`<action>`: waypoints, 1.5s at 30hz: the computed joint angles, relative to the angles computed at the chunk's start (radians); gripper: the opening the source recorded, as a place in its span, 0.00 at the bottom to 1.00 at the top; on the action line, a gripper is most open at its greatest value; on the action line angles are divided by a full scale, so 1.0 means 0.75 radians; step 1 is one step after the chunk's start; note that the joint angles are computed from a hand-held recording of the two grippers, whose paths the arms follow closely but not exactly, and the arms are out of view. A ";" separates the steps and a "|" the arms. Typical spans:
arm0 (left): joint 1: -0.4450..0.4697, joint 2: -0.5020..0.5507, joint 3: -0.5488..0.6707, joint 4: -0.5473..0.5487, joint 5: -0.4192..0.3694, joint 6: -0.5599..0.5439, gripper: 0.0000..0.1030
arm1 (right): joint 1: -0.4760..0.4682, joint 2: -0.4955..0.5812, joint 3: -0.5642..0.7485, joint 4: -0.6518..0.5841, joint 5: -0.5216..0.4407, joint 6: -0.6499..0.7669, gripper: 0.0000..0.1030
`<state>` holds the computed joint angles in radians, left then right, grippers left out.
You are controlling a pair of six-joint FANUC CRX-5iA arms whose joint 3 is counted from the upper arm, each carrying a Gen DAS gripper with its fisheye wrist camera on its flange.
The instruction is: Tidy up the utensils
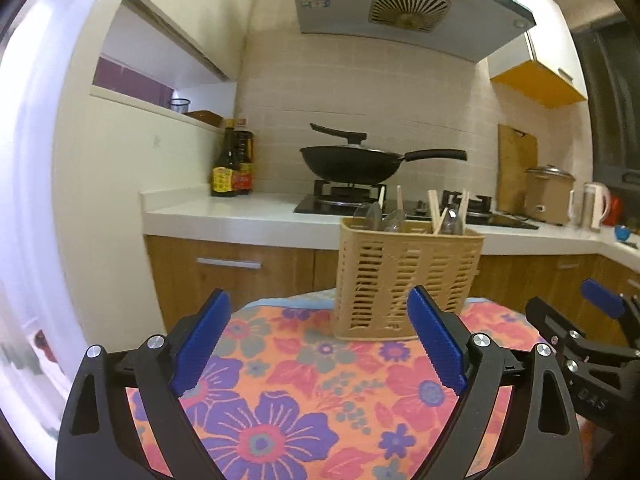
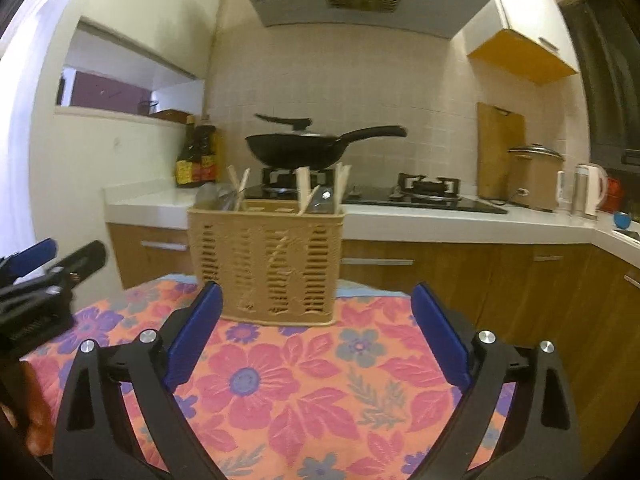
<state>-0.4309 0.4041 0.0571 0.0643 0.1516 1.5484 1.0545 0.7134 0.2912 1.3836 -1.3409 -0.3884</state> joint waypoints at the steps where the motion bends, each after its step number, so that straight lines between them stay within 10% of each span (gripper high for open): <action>1: -0.007 0.005 -0.033 0.107 0.045 -0.105 0.85 | -0.001 0.003 -0.001 0.005 0.000 0.008 0.88; 45: -0.015 0.041 -0.007 0.208 -0.047 -0.244 0.93 | -0.035 -0.082 -0.117 -0.085 0.172 -0.073 0.92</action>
